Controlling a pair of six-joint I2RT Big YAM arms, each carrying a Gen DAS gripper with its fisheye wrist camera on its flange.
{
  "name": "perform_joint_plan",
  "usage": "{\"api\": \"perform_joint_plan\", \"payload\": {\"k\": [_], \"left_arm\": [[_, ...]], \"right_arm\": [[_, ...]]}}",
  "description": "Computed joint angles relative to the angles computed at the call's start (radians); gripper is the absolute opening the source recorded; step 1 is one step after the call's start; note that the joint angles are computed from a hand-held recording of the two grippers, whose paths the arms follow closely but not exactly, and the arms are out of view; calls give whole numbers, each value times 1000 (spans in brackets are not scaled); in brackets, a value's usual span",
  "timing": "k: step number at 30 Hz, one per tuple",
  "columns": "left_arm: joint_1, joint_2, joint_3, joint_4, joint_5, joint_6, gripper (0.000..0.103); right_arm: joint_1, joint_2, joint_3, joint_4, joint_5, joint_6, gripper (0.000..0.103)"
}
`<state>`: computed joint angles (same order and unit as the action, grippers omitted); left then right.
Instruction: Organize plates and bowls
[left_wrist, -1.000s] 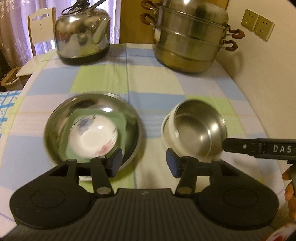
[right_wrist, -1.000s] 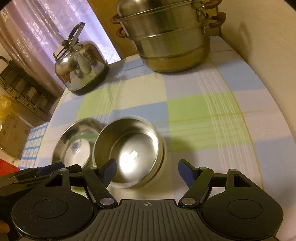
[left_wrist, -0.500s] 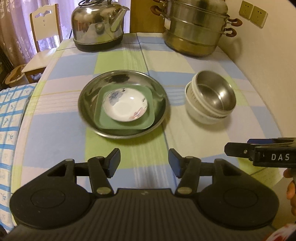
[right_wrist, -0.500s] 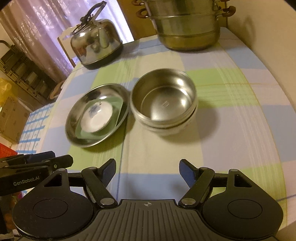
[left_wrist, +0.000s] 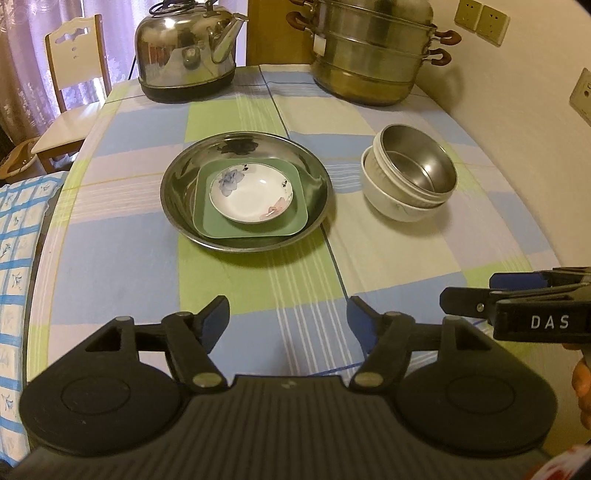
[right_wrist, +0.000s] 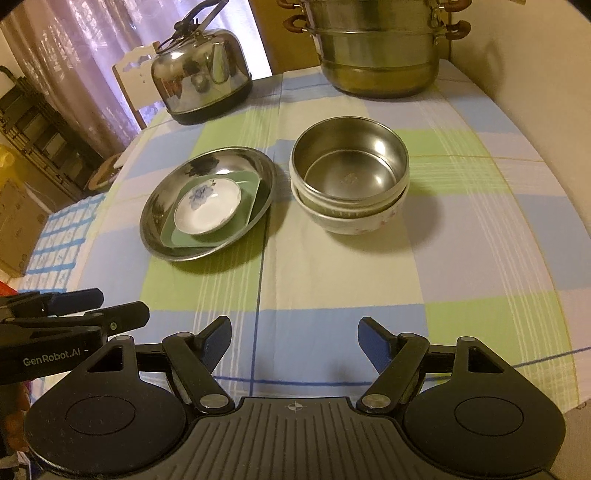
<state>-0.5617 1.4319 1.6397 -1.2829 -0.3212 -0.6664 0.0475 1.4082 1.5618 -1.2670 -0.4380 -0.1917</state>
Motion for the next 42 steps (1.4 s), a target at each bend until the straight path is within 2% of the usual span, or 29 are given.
{"api": "perform_joint_plan", "payload": {"k": [3,6,12,15,17,22,27,35,42], "left_arm": [[-1,-4,-5,1,4,-3,70],[-8,-12,-11,20,-4,-3,76],[-32,-10,2,67,-68,7,88],[-37,10,30,67,-90,7,90],[-33,21,45,76,-80,-10,91],[-22,78,105,74,-48,-41,89],[-15,163,201,56,-10,-38,74],[5,323,388,7,-21,-38,71],[28,468,562,-72,-31,-52,70]], "right_arm": [[1,-10,-7,-7,4,-5,75],[-3,-20,-13,-4,5,-11,75],[-22,-12,-5,22,5,-11,75],[-35,7,15,23,1,-17,75],[-46,23,32,21,2,-23,75],[-91,71,78,14,-28,-27,75],[-128,146,166,0,-53,-33,75],[-128,301,349,-8,-72,-57,75],[-109,433,490,-30,-80,-84,75]]}}
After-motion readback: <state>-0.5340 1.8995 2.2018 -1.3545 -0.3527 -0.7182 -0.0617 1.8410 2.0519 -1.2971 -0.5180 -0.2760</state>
